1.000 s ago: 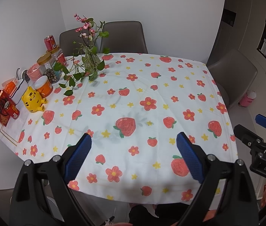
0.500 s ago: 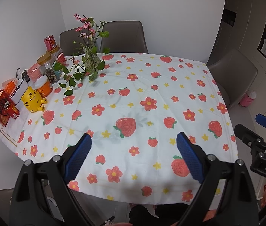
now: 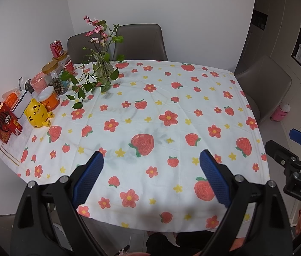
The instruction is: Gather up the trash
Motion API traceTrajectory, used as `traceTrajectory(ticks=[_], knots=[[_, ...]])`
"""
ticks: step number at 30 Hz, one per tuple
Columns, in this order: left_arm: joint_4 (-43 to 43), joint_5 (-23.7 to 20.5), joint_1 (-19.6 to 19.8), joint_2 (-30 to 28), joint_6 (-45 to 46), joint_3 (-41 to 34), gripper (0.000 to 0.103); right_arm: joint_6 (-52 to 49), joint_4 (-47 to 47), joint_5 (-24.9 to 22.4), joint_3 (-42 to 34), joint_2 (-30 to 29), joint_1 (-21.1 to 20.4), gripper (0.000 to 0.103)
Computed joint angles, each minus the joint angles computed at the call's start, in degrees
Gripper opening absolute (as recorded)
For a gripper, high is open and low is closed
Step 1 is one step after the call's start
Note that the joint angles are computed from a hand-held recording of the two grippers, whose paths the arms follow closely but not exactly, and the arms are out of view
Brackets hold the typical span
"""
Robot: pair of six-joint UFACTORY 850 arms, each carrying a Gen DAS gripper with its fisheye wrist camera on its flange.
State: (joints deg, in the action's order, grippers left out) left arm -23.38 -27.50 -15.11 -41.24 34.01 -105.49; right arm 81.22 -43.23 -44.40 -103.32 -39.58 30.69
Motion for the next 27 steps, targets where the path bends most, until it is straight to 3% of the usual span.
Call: traceTrajectory(ticks=[27], knots=[[0.7, -0.1, -0.2, -0.2, -0.9, -0.4, 0.091, 0.1, -0.1, -0.2, -0.2, 0.0, 0.1, 0.086]])
